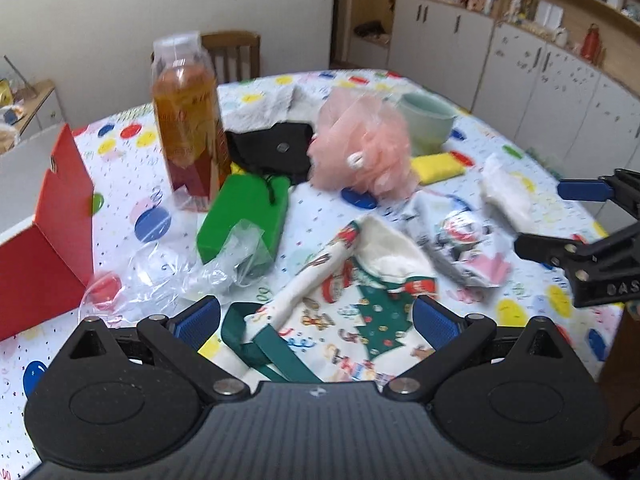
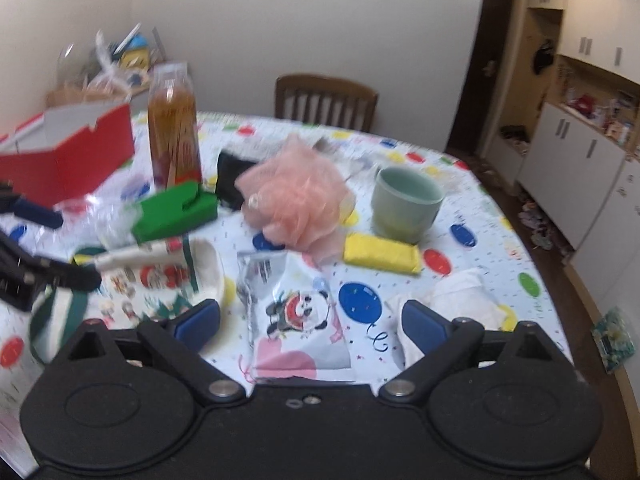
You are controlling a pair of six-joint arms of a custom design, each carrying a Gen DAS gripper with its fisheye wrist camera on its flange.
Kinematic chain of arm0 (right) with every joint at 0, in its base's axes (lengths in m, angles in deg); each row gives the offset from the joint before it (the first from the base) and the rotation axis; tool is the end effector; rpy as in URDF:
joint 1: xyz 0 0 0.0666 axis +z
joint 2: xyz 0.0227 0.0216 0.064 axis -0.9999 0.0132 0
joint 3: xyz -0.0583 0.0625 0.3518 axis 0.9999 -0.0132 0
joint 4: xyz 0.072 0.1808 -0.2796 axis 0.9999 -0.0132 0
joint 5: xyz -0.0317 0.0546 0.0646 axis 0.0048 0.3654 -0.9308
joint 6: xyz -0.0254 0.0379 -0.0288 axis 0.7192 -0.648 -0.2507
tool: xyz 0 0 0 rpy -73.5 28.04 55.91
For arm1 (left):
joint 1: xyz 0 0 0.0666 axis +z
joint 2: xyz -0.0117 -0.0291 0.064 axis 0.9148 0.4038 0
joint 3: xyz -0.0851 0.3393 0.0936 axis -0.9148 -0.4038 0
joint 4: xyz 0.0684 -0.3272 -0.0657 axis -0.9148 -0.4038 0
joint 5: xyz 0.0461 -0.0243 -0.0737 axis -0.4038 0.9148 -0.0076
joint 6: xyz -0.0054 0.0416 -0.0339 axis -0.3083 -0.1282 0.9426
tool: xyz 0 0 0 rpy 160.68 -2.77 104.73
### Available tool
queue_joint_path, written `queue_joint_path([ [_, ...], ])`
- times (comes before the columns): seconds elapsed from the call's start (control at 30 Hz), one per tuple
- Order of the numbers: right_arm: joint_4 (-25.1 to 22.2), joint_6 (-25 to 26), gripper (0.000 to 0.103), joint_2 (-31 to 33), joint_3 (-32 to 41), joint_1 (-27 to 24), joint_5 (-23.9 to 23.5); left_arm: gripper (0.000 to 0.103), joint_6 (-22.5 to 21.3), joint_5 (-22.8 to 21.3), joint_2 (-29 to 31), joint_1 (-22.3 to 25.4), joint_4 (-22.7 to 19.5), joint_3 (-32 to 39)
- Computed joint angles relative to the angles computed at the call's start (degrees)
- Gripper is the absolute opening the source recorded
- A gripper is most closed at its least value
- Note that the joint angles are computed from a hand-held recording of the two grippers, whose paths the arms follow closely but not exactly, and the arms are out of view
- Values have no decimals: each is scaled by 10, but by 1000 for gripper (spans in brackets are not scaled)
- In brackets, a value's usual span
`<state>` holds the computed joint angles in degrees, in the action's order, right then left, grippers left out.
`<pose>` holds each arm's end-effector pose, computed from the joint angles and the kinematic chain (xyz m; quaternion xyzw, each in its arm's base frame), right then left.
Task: Organize soft objects
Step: 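Grasp the Christmas tote bag's green strap with the left tool while the right tool grasps the panda wipes pack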
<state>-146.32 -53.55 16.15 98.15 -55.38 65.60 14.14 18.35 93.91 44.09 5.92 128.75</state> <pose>0.4717 0.3020 0.5189 -0.1341 0.8966 0.0023 0.4220 0.4789 -0.1942 0.5184 0.1396 0.9256 -0.0717 0.3445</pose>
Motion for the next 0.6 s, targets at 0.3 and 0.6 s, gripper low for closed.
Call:
queue_joint_path([
  [0.3, -27, 72, 95, 50, 42, -28, -79, 102, -28, -8, 66, 10, -49, 52],
  [0.6, -89, 77, 95, 119, 140, -45, -130, 102, -24, -4, 105, 10, -106, 91],
])
